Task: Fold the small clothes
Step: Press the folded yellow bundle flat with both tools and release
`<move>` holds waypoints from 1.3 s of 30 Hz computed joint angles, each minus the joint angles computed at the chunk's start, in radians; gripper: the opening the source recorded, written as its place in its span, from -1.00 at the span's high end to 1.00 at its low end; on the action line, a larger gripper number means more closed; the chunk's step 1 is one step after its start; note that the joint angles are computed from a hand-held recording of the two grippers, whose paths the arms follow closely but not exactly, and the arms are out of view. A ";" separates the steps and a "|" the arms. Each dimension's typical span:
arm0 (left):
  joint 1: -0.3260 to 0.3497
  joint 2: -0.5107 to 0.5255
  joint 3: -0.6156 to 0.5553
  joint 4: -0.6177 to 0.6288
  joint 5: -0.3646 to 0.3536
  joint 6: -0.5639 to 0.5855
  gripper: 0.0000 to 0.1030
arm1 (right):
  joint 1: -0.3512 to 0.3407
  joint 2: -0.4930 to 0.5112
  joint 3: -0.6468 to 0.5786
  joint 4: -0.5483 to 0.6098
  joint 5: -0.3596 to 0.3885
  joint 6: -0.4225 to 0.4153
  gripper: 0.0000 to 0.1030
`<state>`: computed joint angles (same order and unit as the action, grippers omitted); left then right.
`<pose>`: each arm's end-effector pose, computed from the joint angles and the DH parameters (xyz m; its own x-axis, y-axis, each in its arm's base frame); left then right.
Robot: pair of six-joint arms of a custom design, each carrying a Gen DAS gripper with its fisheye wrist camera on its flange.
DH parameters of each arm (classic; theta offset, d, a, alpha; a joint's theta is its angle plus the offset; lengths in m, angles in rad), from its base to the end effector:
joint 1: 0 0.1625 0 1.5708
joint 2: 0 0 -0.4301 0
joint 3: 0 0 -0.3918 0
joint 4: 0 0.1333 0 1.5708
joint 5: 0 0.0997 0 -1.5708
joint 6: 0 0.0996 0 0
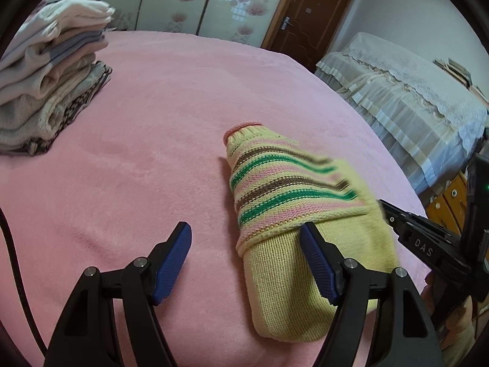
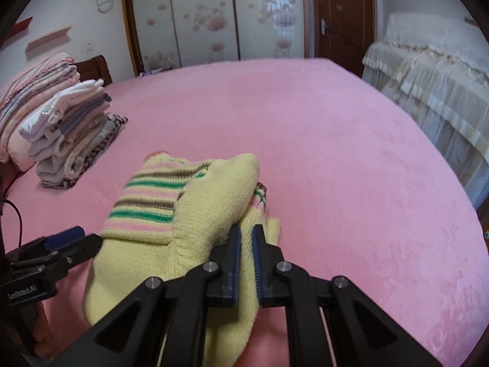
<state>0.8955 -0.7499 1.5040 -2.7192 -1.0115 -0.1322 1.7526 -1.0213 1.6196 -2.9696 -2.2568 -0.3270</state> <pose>-0.3078 -0.6821 0.1478 -0.8582 0.2726 -0.4350 0.4681 0.7632 -0.4454 0.1908 -0.6493 0.3265 -0.7581 0.0710 0.6483 -0.3901 0.7473 -0.5380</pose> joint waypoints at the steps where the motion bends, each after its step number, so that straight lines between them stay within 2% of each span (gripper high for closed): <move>1: -0.001 0.001 0.000 -0.002 0.005 0.007 -0.40 | -0.007 -0.010 0.003 0.013 0.004 0.024 0.84; 5: -0.005 0.000 -0.006 0.013 0.016 0.029 -0.40 | -0.025 -0.047 0.011 0.047 0.038 0.093 0.84; 11: -0.018 -0.001 -0.032 0.048 0.006 0.071 -0.40 | -0.007 -0.074 0.019 0.079 0.102 0.109 0.84; 18: -0.040 0.011 -0.061 0.032 0.012 0.113 -0.40 | 0.038 -0.072 0.036 0.097 0.222 0.095 0.84; 20: -0.038 0.021 -0.082 0.052 0.016 0.097 -0.40 | 0.048 -0.062 0.046 0.098 0.207 0.071 0.84; 23: -0.030 0.038 -0.119 0.103 -0.002 0.069 -0.40 | 0.042 -0.057 0.068 0.114 0.139 0.084 0.84; 28: -0.019 0.076 -0.170 0.224 -0.022 0.080 -0.40 | 0.006 -0.093 0.138 0.098 0.116 0.124 0.96; 31: -0.018 0.078 -0.154 0.222 -0.023 0.087 -0.42 | -0.011 -0.113 0.173 0.090 0.126 0.156 0.99; 33: -0.014 0.077 -0.145 0.225 -0.020 0.079 -0.51 | -0.018 -0.120 0.190 0.083 0.132 0.167 0.99; 39: 0.007 0.074 -0.127 0.209 -0.043 0.082 -0.54 | -0.019 -0.107 0.212 0.029 0.123 0.143 0.99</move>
<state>0.9029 -0.6760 1.3768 -2.5104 -1.0546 -0.0504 1.7335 -1.1286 1.8312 -2.9409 -2.1339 -0.1843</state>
